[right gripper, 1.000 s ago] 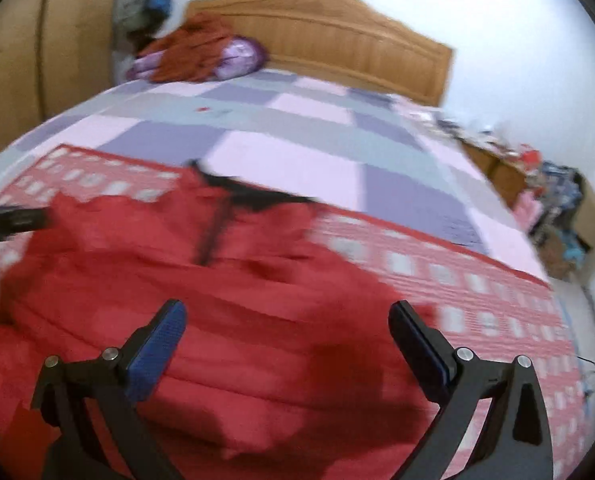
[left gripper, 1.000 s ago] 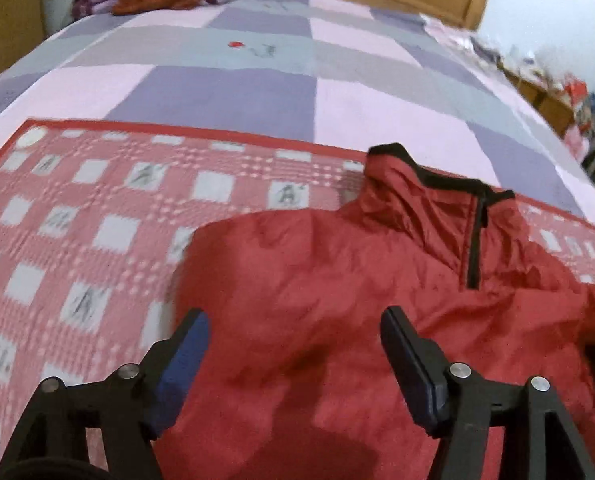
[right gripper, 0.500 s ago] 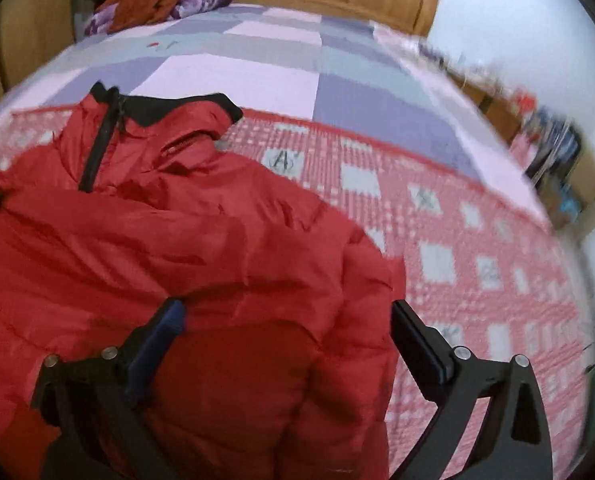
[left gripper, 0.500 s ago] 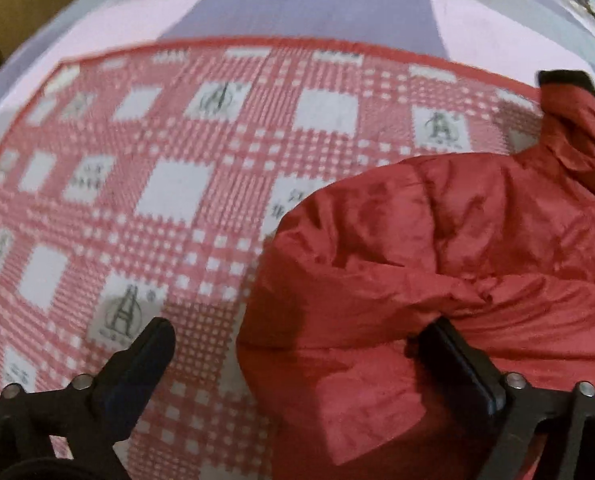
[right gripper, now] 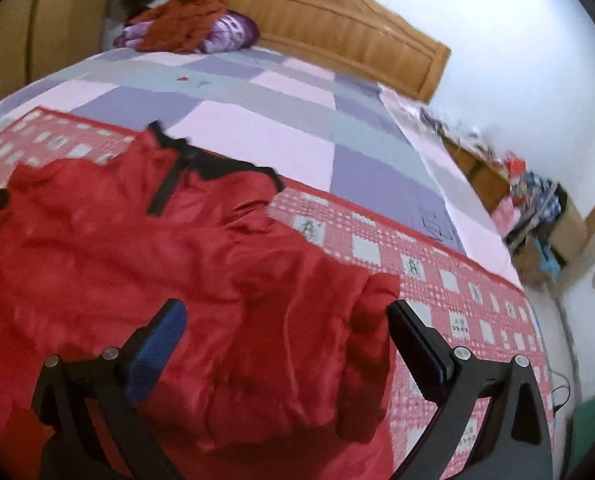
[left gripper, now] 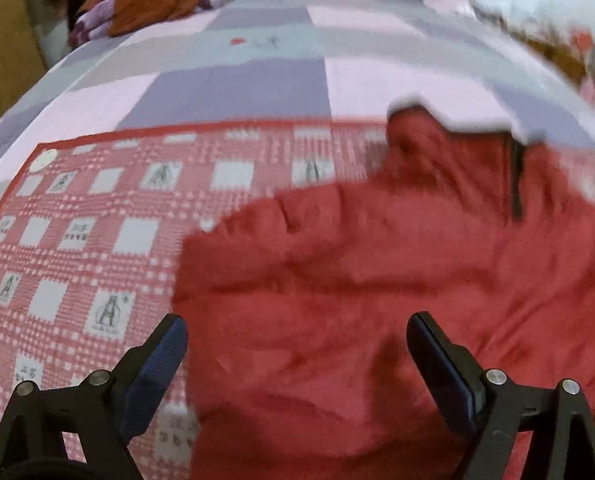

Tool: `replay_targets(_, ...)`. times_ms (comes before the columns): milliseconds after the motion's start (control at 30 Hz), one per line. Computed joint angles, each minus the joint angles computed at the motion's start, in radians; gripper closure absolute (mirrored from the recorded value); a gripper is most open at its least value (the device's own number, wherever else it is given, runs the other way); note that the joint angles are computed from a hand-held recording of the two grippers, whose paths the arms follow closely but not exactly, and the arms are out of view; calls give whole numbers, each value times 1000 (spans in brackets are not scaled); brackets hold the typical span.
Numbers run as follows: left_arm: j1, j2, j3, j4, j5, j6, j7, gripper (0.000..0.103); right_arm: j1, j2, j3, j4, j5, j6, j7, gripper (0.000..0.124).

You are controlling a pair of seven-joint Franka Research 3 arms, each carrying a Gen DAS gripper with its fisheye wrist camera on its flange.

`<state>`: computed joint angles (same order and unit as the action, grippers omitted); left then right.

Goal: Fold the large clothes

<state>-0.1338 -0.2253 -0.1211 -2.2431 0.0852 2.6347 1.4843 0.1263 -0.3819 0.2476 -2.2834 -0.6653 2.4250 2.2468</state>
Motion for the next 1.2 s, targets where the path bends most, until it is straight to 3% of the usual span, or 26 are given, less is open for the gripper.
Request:
replay_targets(67, 11, 61, 3, 37, -4, -89, -7, 6, 29, 7, -48, -18, 61, -67, -9, 23)
replay_targets(133, 22, 94, 32, 46, -114, -98, 8, 0, 38, -49, -163, -127, 291, 61, -21, 22)
replay_targets(167, 32, 100, 32, 52, -122, -99, 1, 0, 24, -69, -174, -157, 342, 94, -52, 22)
replay_targets(267, 48, 82, 12, 47, -67, -93, -8, 0, -42, -71, -90, -137, 272, 72, -45, 22)
replay_targets(433, 48, -49, 11, -38, -22, -59, -10, 6, -69, -144, -57, -154, 275, 54, -53, 22)
replay_targets(533, 20, -143, 30, -100, -30, -15, 30, 6, -92, -221, -13, -181, 249, 45, -56, 22)
replay_targets(633, -19, -157, 56, -95, -73, 0, 70, 6, -117, -263, 26, -186, 235, 50, -13, 22)
replay_targets(767, -45, -125, 40, -62, -96, -18, 70, 6, -94, -183, 46, -116, 263, 63, -30, 21)
replay_targets(833, -36, -98, 17, -49, -73, -50, 38, 6, -83, -97, 67, -46, 261, -5, -40, 21)
replay_targets(900, -27, -61, 7, -43, -51, -85, 25, 6, -87, -44, 97, -7, 171, -94, -41, 21)
replay_targets(967, -10, -63, 13, -66, -37, -91, 14, 5, -59, -45, 61, -30, 159, -114, -73, 21)
replay_targets(1033, -8, -82, 41, -77, -84, -106, 19, 4, -30, -114, -35, -102, 259, -98, -71, 21)
replay_targets(1100, 11, -121, 33, -96, -57, -103, -6, 5, -25, -204, -93, -176, 354, -72, -61, 21)
replay_targets(1200, -11, -233, 34, -168, -36, -42, 11, 6, -60, -291, -30, -211, 324, -106, -44, 21)
